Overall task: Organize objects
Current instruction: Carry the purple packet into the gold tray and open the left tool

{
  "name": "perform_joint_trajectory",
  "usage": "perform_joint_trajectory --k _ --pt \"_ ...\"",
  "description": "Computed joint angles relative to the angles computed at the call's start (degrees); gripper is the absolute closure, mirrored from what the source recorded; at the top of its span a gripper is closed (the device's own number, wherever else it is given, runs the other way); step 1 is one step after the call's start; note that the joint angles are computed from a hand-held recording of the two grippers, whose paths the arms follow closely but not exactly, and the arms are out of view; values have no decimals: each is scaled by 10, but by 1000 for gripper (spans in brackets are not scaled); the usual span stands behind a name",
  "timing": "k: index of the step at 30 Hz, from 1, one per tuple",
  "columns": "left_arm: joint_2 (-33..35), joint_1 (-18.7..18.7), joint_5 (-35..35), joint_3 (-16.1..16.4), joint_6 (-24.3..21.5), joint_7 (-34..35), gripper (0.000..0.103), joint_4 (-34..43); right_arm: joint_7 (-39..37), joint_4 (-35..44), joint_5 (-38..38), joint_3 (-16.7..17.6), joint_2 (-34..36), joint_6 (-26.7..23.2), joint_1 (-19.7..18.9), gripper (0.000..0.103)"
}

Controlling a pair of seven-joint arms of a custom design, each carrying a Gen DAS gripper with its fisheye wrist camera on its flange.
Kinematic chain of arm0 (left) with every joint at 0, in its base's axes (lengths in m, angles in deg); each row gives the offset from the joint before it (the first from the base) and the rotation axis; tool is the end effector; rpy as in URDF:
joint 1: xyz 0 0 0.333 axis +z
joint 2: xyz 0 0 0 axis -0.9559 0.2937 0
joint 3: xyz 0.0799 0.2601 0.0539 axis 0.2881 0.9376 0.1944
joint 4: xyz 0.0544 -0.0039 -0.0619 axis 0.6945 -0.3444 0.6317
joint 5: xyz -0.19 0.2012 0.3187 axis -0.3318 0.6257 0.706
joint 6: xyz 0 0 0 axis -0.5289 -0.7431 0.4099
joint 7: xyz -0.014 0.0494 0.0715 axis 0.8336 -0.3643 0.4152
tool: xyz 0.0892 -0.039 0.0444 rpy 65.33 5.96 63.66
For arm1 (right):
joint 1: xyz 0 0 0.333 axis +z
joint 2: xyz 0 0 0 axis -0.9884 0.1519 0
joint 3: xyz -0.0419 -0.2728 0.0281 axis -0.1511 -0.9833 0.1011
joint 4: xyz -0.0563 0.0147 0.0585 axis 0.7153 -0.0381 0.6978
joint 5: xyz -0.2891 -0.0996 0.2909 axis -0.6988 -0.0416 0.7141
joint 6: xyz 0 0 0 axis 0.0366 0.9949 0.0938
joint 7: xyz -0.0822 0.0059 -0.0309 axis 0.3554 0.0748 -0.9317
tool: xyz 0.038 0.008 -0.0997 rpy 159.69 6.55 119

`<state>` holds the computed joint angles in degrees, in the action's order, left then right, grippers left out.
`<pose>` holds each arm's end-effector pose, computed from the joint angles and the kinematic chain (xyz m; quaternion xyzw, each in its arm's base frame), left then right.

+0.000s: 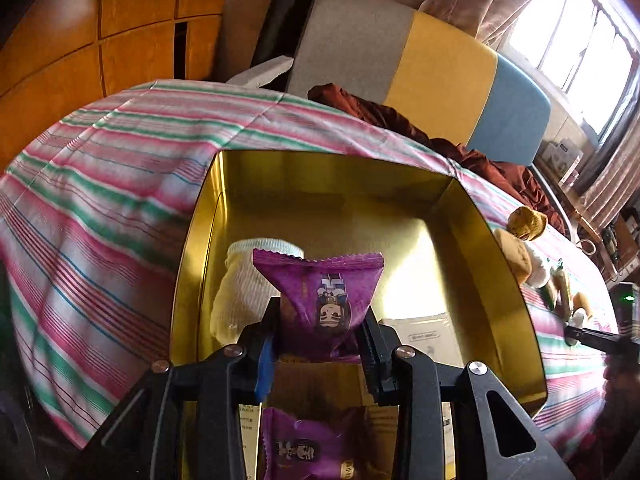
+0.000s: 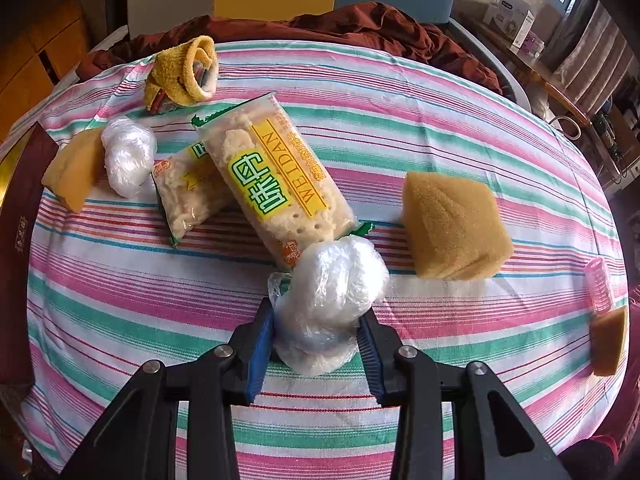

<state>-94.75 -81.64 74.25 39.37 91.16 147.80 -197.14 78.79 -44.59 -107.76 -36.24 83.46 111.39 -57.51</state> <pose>0.5027 -0.0751 0.3903 -0.7176 0.6115 -0.2914 0.1619 0.5001 0.3075 0.3850 -0.6923 0.6975 -0.1551 0.1010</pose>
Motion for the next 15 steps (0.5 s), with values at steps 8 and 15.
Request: perform_joint_trajectory --k 8,15 --pt "-4 18 34 -18 -4 -38 58 -8 2 2 -5 1 1 -5 3 64" --pt "-54 43 97 -40 18 -93 47 -42 -8 3 -5 4 2 -5 6 64"
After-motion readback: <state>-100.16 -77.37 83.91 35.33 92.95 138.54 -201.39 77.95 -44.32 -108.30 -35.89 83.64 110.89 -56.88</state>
